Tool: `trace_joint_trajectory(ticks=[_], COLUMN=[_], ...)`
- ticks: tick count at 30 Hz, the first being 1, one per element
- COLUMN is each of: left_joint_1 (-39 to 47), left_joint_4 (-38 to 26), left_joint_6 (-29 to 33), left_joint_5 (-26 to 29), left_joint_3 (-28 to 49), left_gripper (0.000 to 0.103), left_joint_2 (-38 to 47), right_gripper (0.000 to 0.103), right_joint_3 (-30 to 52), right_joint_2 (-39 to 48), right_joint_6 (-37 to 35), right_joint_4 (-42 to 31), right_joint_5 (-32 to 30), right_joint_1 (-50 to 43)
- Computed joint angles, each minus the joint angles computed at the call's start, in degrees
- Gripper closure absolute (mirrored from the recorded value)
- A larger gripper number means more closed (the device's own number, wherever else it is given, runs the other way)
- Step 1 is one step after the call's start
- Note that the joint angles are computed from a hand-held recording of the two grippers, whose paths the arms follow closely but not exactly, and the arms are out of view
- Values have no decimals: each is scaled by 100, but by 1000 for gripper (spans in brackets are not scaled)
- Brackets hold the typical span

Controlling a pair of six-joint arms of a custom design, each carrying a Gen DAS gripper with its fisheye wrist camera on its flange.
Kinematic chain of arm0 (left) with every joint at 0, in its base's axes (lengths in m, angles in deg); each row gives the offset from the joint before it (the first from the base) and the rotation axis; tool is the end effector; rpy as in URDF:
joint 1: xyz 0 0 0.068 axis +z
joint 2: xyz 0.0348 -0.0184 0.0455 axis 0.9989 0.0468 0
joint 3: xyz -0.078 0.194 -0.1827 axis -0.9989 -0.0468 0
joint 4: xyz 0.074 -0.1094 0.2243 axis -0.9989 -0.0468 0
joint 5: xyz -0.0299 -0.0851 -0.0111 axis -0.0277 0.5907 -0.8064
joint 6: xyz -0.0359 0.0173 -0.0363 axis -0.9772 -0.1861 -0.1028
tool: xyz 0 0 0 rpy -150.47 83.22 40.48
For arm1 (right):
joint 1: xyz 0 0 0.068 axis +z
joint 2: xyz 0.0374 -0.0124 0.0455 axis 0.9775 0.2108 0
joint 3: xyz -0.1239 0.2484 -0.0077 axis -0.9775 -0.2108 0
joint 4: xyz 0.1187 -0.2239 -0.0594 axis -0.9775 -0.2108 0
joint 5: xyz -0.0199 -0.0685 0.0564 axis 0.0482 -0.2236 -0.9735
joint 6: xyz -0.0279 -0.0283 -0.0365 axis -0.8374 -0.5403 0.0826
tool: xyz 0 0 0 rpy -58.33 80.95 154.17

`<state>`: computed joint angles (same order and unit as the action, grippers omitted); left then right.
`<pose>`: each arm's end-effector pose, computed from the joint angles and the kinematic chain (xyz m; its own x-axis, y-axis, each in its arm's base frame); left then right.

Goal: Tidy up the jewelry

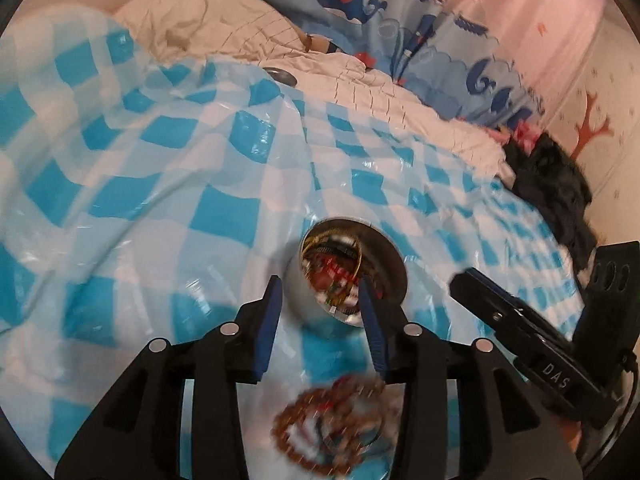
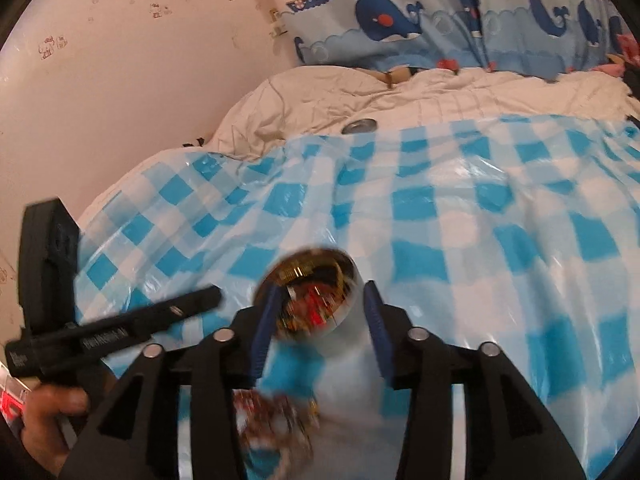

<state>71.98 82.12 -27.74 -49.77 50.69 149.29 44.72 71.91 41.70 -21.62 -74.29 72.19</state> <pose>0.3471 -0.1138 0.1430 -0.7217 0.2720 -0.6366 0.5842 0.7327 -0.3492 0.2074 -0.0170 0.1388 -0.5308 0.4210 -0.7356 0.2329 0.9069 0.3510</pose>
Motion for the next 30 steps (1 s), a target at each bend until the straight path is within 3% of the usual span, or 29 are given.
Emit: trace_joint_trajectory(ticks=[7, 9, 15, 30], left_joint_1=[84, 127, 207, -46], left_joint_4=[380, 460, 651, 860], left_joint_6=[688, 778, 1012, 1059], left_joint_5=[-404, -459, -705, -1074], left_joint_3=[-1124, -1313, -1535, -1529], left_gripper=[57, 53, 47, 35], left_joint_2=[-966, -1145, -1291, -1152], right_gripper=[52, 42, 41, 30], right_joint_3=[-650, -624, -486, -621], right_joint_2=[-1295, -1369, -876, -613], right_joint_6=[551, 605, 476, 472], right_joint_4=[-805, -815, -590, -280], right_joint_5=[603, 968, 1722, 1548], right_joint_1=[627, 1046, 1889, 1706])
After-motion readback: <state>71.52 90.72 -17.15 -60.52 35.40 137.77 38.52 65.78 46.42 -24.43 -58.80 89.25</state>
